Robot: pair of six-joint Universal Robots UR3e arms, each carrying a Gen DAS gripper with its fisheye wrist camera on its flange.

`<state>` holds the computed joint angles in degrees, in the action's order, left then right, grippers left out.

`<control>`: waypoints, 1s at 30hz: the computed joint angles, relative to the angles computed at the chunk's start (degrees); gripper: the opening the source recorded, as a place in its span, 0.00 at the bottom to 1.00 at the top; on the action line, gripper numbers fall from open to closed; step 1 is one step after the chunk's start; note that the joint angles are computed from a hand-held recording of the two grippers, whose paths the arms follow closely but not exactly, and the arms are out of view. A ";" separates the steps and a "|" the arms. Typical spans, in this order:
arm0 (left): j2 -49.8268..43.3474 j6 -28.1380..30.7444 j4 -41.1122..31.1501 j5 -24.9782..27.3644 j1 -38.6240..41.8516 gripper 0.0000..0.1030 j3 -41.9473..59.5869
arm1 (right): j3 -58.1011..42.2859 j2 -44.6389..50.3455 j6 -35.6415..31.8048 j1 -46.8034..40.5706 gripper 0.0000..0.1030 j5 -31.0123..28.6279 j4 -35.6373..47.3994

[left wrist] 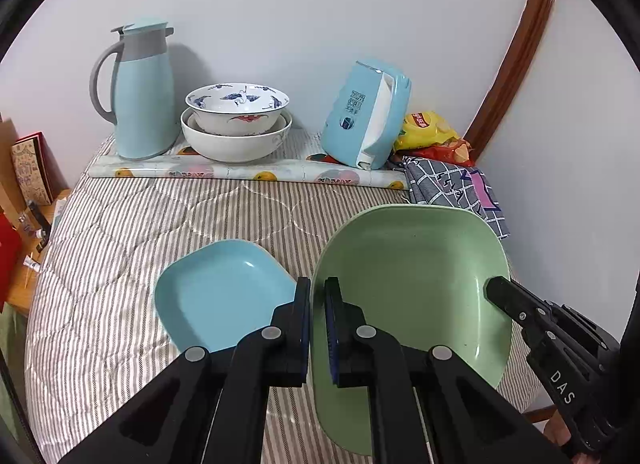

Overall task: Organize plates and bowls
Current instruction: 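Lift the green plate with the right tool and carry it over the blue plate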

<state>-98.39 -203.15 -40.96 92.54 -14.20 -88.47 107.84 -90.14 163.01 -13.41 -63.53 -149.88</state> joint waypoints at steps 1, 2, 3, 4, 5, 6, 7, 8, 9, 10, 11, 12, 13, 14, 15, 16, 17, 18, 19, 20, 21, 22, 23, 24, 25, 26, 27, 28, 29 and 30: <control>0.31 -0.13 -0.04 0.16 -0.10 0.07 -0.20 | 0.69 -0.75 0.04 -0.01 0.02 0.06 -0.09; 1.08 -0.20 0.05 0.49 -0.26 0.07 -0.87 | 1.37 -1.48 0.16 0.02 0.02 0.09 -0.17; 1.56 -0.15 0.03 0.80 -0.35 0.07 -1.23 | 1.79 -1.89 0.17 0.05 0.02 0.11 -0.27; 2.09 -0.08 -0.02 1.04 -0.35 0.07 -1.62 | 2.22 -2.35 0.19 0.19 0.02 0.05 -0.35; 2.74 0.01 -0.02 1.16 -0.31 0.07 -2.17 | 2.51 -2.67 0.18 0.14 0.02 0.19 -0.37; 3.40 0.08 0.01 1.12 -0.17 0.07 -2.77 | 3.03 -3.24 0.37 0.17 0.02 0.36 -0.49; 3.73 0.11 -0.01 1.10 -0.08 0.07 -3.01 | 3.34 -3.60 0.53 0.19 0.02 0.48 -0.51; 4.42 0.27 -0.02 1.03 0.17 0.07 -3.64 | 3.67 -3.96 0.66 0.24 0.02 0.58 -0.56; 4.90 0.33 0.04 0.99 0.34 0.07 -4.09 | 3.96 -4.31 0.75 0.38 0.02 0.57 -0.61; 5.16 0.33 0.03 1.00 0.43 0.07 -4.33 | 4.00 -4.30 0.91 0.70 0.02 0.40 -0.81; 5.68 0.42 0.06 0.95 0.69 0.07 -4.89 | 4.11 -4.38 1.11 1.05 0.03 0.21 -0.99; 6.01 0.54 0.11 0.86 0.91 0.07 -5.26 | 4.09 -4.37 1.19 1.22 0.03 0.16 -1.02; 6.60 0.77 0.16 0.77 1.26 0.07 -5.88 | 4.19 -4.38 1.48 1.60 0.03 -0.01 -1.29; 6.94 0.92 0.16 0.76 1.49 0.07 -6.25 | 4.25 -4.42 1.59 1.84 0.03 -0.10 -1.36; 7.32 1.17 0.11 0.71 1.80 0.07 -6.66 | 4.24 -4.39 1.71 2.23 0.02 -0.31 -1.40; 7.57 1.36 0.09 0.64 2.01 0.07 -6.92 | 4.16 -4.25 1.91 2.75 0.02 -0.64 -1.59; 7.94 1.65 0.02 0.43 2.42 0.07 -7.33 | 4.13 -4.07 2.18 3.24 0.02 -0.92 -1.90; 8.30 1.87 -0.01 0.23 2.83 0.07 -7.74 | 4.05 -3.78 2.45 3.61 0.02 -1.05 -2.25; 8.54 2.04 -0.08 0.17 3.06 0.07 -7.96 | 4.02 -3.59 2.87 4.01 0.02 -1.17 -2.57; 8.71 2.24 -0.16 0.17 3.26 0.07 -8.09 | 4.03 -3.47 3.16 4.28 0.02 -1.23 -2.78; 8.98 2.46 -0.27 0.08 3.59 0.07 -8.29 | 4.01 -3.22 3.43 4.68 0.02 -1.44 -3.15; 9.24 2.74 -0.26 -0.02 3.94 0.07 -8.58 | 3.90 -2.97 3.65 5.05 0.02 -1.64 -3.39; 9.40 3.02 -0.24 -0.15 4.27 0.07 -8.79 | 3.81 -2.66 3.97 5.44 0.02 -1.77 -3.72; 9.61 3.21 -0.24 -0.33 4.64 0.07 -9.04 | 3.78 -2.42 4.30 5.73 0.02 -1.79 -3.99; 9.84 3.39 -0.26 -0.53 5.05 0.07 -9.33 | 3.66 -2.13 4.67 6.08 0.02 -1.85 -4.21; 10.09 3.72 -0.28 -0.77 5.56 0.07 -9.69 | 3.55 -1.83 5.01 6.50 0.02 -2.01 -4.48; 10.15 3.89 -0.23 -0.89 5.84 0.07 -9.88 | 3.48 -1.56 5.34 6.98 0.02 -2.31 -4.81; 10.46 4.18 -0.28 -1.27 6.44 0.07 -10.29 | 3.27 -1.09 5.65 7.56 0.02 -2.65 -5.11; 10.64 4.37 -0.30 -1.56 6.93 0.07 -10.66 | 2.98 -0.56 5.92 8.12 0.02 -2.97 -5.27; 10.70 4.53 -0.28 -1.72 7.23 0.07 -10.89 | 2.71 -0.03 6.07 8.55 0.02 -3.20 -5.43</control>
